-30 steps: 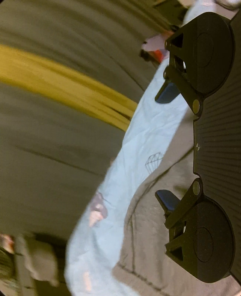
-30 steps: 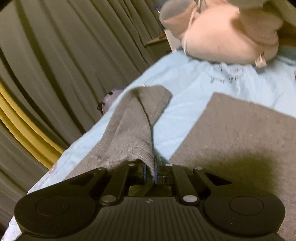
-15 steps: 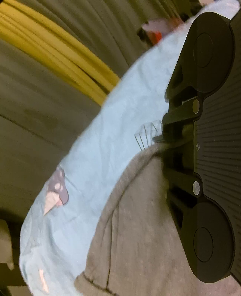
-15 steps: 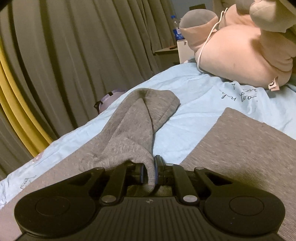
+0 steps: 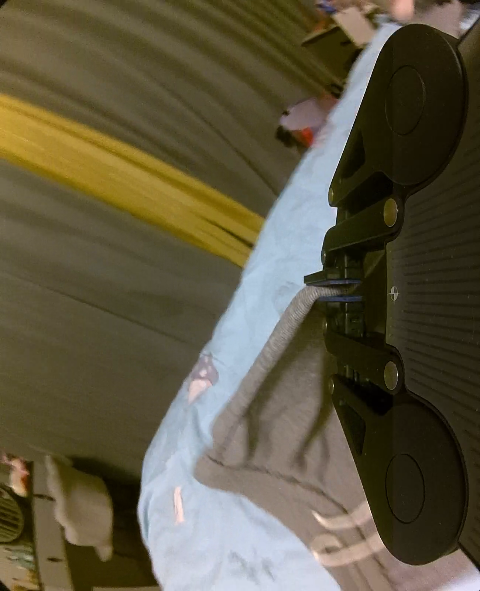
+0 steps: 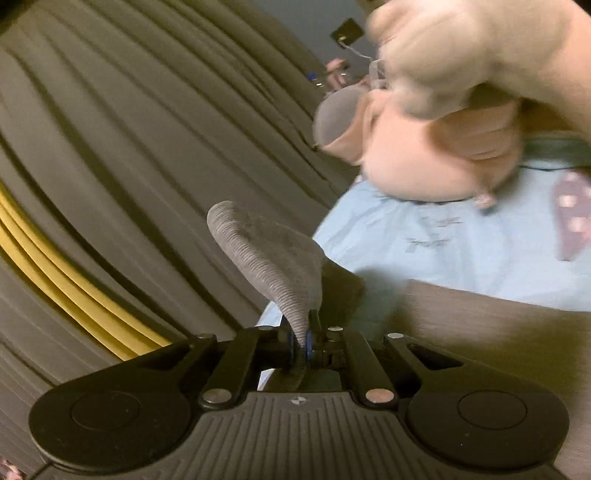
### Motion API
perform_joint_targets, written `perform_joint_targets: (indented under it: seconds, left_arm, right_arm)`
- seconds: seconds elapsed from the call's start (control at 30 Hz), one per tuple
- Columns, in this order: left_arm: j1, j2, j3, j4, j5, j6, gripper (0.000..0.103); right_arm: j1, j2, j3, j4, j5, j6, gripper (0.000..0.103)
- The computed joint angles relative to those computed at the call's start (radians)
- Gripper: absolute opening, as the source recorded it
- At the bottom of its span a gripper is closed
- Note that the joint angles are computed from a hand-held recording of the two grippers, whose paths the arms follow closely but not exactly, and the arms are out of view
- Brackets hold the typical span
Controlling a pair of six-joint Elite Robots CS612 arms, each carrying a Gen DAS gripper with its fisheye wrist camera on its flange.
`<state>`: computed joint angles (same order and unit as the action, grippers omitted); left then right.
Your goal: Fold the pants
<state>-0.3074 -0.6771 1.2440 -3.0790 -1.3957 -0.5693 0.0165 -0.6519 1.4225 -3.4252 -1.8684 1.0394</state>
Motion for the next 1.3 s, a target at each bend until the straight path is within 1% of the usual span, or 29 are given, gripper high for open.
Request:
perform_joint_targets:
  seconds: [0.1,0.17,0.2,0.23,0.3,0.33,0.37,0.4,0.43,0.47,0.5,0.53,0.6,0.67,0.73,0.8,0.87,0.9,0.93,0.97,1.03,1.07,1.1,1.17,1.2,1.23,1.27,1.3]
  left_arm:
    - [-0.015,-0.073,0.181,-0.099,-0.01,-0.034,0.008]
    - [-0.027,-0.101,0.268,-0.125,0.003,-0.074,0.008]
    - [-0.028,-0.109,0.299,-0.126,-0.008,-0.094,0.008]
    - [-0.03,-0.113,0.323,-0.122,-0.009,-0.12,0.008]
    - [-0.026,-0.112,0.349,-0.107,-0.021,-0.183,0.008]
    - [-0.022,-0.108,0.354,-0.106,-0.032,-0.21,0.011]
    - [-0.019,-0.11,0.362,-0.104,-0.032,-0.232,0.012]
    - [-0.016,-0.112,0.364,-0.108,-0.015,-0.265,0.014]
    - [-0.013,-0.111,0.366,-0.135,0.008,-0.278,0.026]
    - [-0.012,-0.108,0.365,-0.158,0.031,-0.266,0.036]
    - [-0.013,-0.106,0.359,-0.163,0.073,-0.254,0.061]
    - [-0.014,-0.105,0.351,-0.146,0.119,-0.26,0.076]
    - [-0.006,-0.097,0.333,-0.144,0.159,-0.262,0.078]
    - [0.013,-0.079,0.297,-0.121,0.151,-0.276,0.08]
    - [0.03,-0.067,0.257,-0.065,0.142,-0.302,0.08]
    - [0.047,-0.049,0.221,-0.037,0.124,-0.308,0.08]
    - [0.059,-0.031,0.185,-0.002,0.112,-0.313,0.079]
    - [0.065,-0.022,0.162,0.015,0.105,-0.31,0.077]
    - [0.065,-0.019,0.152,0.027,0.106,-0.311,0.069]
    - [0.068,-0.014,0.14,0.037,0.101,-0.309,0.062]
    - [0.081,-0.003,0.107,0.079,0.062,-0.31,0.011]
    - [0.085,-0.004,0.103,0.086,0.052,-0.315,0.011]
    - [0.081,-0.009,0.116,0.052,0.079,-0.313,0.01]
    - [0.061,-0.016,0.166,-0.108,0.198,-0.239,0.01]
    - [0.052,-0.022,0.193,-0.193,0.243,-0.201,0.01]
    - [0.049,-0.026,0.224,-0.282,0.262,-0.194,0.011]
    - [0.051,-0.027,0.248,-0.344,0.265,-0.209,0.011]
    - [0.051,-0.028,0.266,-0.363,0.272,-0.229,0.011]
  right_arm:
    - [0.007,-0.064,0.12,0.029,-0.032,-0.002,0.006]
    - [0.009,-0.094,0.172,0.082,-0.033,0.025,0.006]
    - [0.007,-0.105,0.191,0.112,-0.021,0.039,0.006]
    - [0.007,-0.111,0.201,0.142,-0.012,0.035,0.005]
    - [0.003,-0.116,0.208,0.196,0.035,0.024,0.005]
    - [-0.002,-0.116,0.21,0.2,0.066,0.036,0.005]
    - [-0.006,-0.115,0.214,0.192,0.093,0.05,0.005]
    - [-0.008,-0.112,0.214,0.183,0.104,0.058,0.006]
    - [-0.011,-0.112,0.214,0.185,0.12,0.067,0.01]
    - [-0.014,-0.113,0.214,0.199,0.14,0.082,0.01]
    - [-0.021,-0.111,0.213,0.215,0.165,0.106,0.011]
    - [-0.028,-0.11,0.213,0.226,0.188,0.131,0.012]
    - [-0.036,-0.102,0.22,0.201,0.218,0.182,0.012]
    - [-0.038,-0.103,0.231,0.178,0.233,0.204,0.013]
    - [-0.038,-0.102,0.234,0.167,0.243,0.199,0.017]
    - [-0.038,-0.102,0.228,0.18,0.243,0.176,0.019]
    - [-0.033,-0.102,0.224,0.187,0.237,0.159,0.025]
    - [-0.031,-0.102,0.22,0.19,0.233,0.149,0.029]
    - [-0.03,-0.099,0.215,0.191,0.232,0.139,0.033]
    - [-0.029,-0.096,0.209,0.194,0.229,0.13,0.035]
    - [-0.025,-0.094,0.199,0.21,0.214,0.111,0.035]
    - [-0.024,-0.092,0.195,0.21,0.209,0.106,0.035]
    - [-0.023,-0.09,0.191,0.213,0.205,0.105,0.032]
    - [-0.023,-0.09,0.194,0.213,0.202,0.119,0.016]
    - [-0.025,-0.09,0.198,0.209,0.204,0.139,0.006]
    - [-0.027,-0.087,0.202,0.189,0.209,0.157,0.006]
    - [-0.029,-0.086,0.211,0.164,0.211,0.176,0.006]
    - [-0.03,-0.086,0.22,0.137,0.209,0.194,0.006]
